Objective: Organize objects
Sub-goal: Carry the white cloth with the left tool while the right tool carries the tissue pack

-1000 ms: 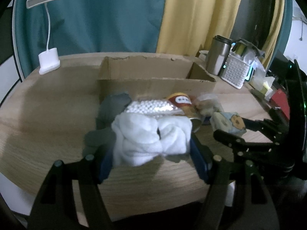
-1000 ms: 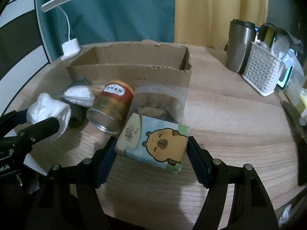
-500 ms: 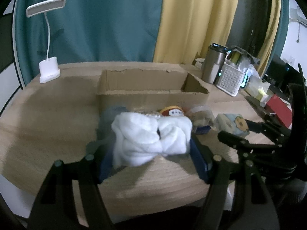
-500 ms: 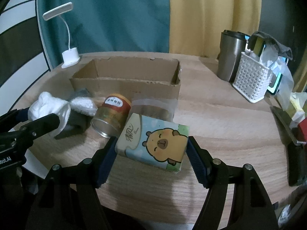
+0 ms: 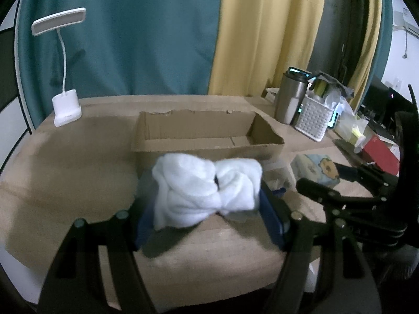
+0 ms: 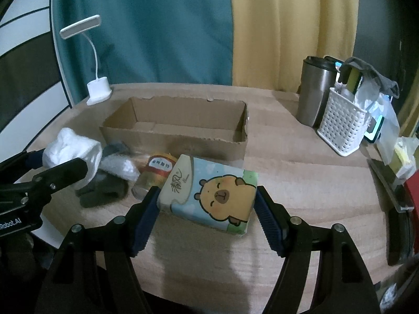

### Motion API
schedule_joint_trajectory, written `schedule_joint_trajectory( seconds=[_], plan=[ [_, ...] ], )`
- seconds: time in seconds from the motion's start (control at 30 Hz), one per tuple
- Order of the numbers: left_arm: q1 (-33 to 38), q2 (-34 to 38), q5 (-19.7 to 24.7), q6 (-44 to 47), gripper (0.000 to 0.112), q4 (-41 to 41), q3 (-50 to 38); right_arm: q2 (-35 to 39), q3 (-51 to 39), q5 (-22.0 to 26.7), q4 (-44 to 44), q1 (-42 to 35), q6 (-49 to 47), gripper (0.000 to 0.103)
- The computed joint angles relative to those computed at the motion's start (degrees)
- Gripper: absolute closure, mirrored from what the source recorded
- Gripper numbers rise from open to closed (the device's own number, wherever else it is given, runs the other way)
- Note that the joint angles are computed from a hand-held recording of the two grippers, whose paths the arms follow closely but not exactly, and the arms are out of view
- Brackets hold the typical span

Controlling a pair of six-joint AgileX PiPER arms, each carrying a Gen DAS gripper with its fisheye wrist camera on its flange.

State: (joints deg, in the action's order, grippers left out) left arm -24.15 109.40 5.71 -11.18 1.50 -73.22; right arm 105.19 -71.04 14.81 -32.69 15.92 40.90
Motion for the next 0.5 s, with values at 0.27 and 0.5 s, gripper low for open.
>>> schedule_joint_trajectory(
  seconds=[0.27, 0.5],
  plan=[
    [0.7, 2.0, 3.1, 7.4, 0.041, -6.8, -5.2, 1.1, -3.3, 1.5, 4.4, -0.9, -4.7, 0.029],
    [1.6, 4.2, 5.5, 10.1, 0.041, -9.3, -9.9, 2.7, -6.9, 3.1, 7.9, -1.6, -8.8, 0.029]
  ],
)
